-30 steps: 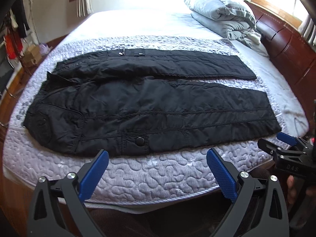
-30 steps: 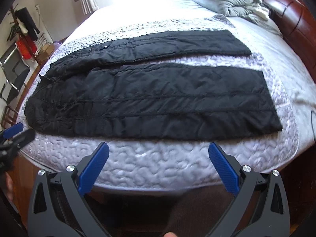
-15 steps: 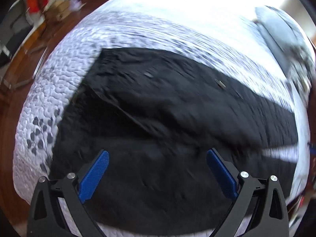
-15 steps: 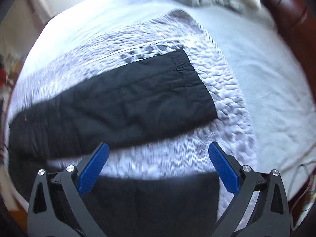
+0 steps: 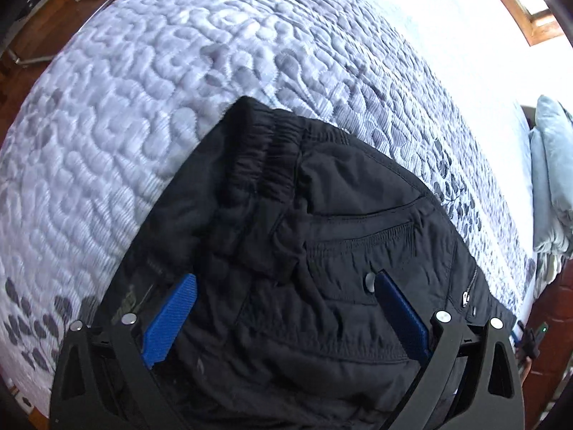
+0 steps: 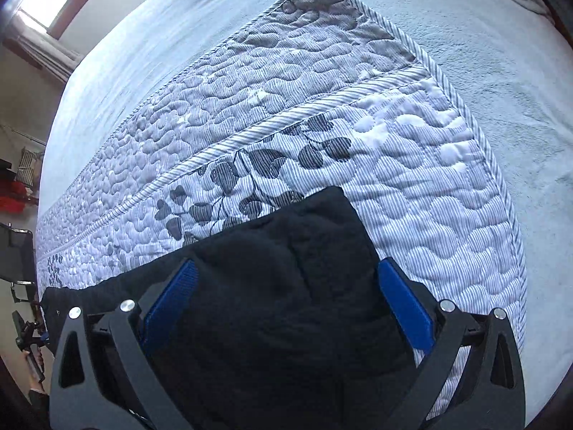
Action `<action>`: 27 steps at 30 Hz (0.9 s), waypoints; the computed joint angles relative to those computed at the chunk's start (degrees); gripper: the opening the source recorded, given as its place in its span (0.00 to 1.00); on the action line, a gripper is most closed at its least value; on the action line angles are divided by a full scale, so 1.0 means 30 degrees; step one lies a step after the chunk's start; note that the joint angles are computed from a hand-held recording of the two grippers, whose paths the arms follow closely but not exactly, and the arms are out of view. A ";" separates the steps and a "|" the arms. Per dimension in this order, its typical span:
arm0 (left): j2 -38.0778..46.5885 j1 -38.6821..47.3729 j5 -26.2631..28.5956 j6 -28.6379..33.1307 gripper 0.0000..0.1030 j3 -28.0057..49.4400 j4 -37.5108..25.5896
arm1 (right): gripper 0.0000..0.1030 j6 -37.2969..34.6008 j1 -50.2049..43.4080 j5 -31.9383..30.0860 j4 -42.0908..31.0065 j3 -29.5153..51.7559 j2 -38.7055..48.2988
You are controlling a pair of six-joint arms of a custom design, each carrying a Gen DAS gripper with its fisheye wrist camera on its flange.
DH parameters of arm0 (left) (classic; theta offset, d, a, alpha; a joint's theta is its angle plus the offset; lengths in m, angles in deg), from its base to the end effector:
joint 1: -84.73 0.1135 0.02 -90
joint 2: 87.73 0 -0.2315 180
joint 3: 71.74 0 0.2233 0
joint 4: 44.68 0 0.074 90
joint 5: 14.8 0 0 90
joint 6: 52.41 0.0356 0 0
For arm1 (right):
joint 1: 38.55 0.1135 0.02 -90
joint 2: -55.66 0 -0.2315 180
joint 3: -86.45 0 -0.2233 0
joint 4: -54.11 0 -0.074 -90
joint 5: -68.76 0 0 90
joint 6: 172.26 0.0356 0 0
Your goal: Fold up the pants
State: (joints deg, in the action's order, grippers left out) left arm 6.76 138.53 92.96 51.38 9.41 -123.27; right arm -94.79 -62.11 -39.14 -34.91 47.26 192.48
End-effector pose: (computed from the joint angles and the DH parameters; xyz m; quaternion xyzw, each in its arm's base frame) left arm 0.1575 0.1968 0.1849 -0.3404 0.9274 -0.1375 0.0720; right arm 0.3902 -0.1582 0.1800 0.0881 0.9830 0.1345 0.0889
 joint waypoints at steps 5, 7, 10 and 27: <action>0.0784 -0.1579 -0.0523 -0.0482 0.96 0.0452 0.0333 | 0.97 -0.0371 0.0822 0.1830 0.0399 0.0166 0.0474; 0.0896 -0.2411 -0.1347 -0.0771 0.96 0.0377 0.0635 | 0.97 -0.0635 0.1435 0.3395 0.1548 -0.1648 -0.0267; 0.0482 -0.4026 -0.2646 -0.2008 0.96 -0.0504 0.1840 | 0.91 -0.1873 0.2396 0.4998 0.5022 -0.6068 -0.2631; -0.5522 -0.9066 -0.1206 -0.5699 0.09 -0.2853 0.2967 | 0.09 -0.3297 0.1365 0.0896 0.6874 -1.1283 -0.9455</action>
State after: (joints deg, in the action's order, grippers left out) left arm -9.80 111.34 89.35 34.28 0.85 -114.37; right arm -104.68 -58.01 -36.45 -14.29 13.41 164.12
